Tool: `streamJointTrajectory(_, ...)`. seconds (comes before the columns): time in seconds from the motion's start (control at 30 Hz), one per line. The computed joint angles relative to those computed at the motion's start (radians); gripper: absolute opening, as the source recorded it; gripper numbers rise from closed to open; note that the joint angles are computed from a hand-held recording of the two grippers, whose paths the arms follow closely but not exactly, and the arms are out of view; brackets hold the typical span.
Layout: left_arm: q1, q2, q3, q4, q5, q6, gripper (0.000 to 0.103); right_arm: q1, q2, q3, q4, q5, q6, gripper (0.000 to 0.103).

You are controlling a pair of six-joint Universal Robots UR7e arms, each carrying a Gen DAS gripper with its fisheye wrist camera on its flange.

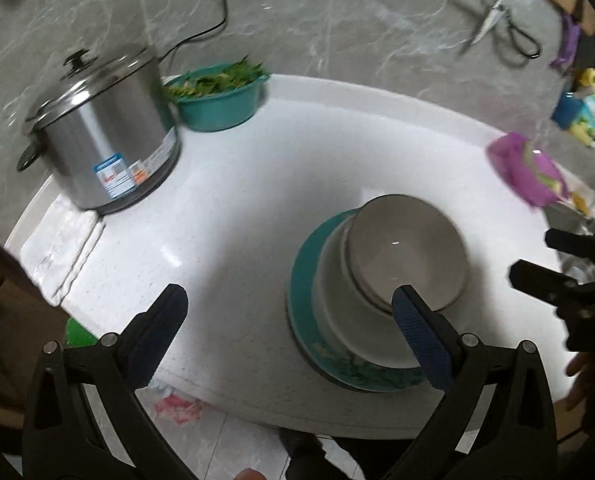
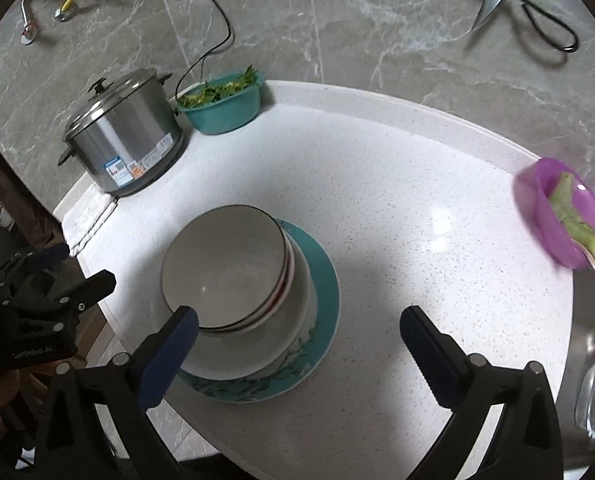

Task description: Organize plates and bowls

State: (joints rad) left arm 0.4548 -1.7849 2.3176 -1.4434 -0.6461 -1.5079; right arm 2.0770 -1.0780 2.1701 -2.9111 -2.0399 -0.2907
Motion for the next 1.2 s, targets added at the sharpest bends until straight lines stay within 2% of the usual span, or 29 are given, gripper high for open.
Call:
streamJointTrajectory(0.13, -0.055, -0.023, -0.004, -0.039, -0.008, 0.088, 0.103, 0.051, -0.004, 0.019, -0.039, -0.060, 0.079, 0.103)
streamJointTrajectory(0.33, -0.104, -0.018, -0.051, 0.049, -0.031, 0.033, 0.103, 0.137, -0.017, 0.041, -0.073, -0.180, 0.198, 0.103)
streamJointTrajectory(0.43, -0.118, -0.014, -0.081, 0.095, -0.051, -0.027, 0.103, 0.174, -0.028, 0.040, -0.050, -0.222, 0.247, 0.103)
streamJointTrajectory(0.5, -0.119, -0.020, -0.089, 0.104, -0.052, -0.038, 0.103, 0.197, -0.033, 0.041, -0.052, -0.239, 0.261, 0.103)
streamJointTrajectory(0.57, -0.126, -0.035, -0.081, 0.055, -0.062, -0.029, 0.103, 0.217, -0.038, 0.040, -0.047, -0.258, 0.271, 0.103)
streamJointTrajectory(0.83, -0.144, -0.019, -0.093, 0.090, -0.058, -0.101, 0.103, 0.227, -0.051, 0.039, -0.027, -0.261, 0.275, 0.103)
streamJointTrajectory(1.2, -0.118, 0.153, -0.192, 0.307, -0.101, -0.239, 0.103, 0.203, -0.077, 0.054, -0.027, -0.226, 0.250, 0.103)
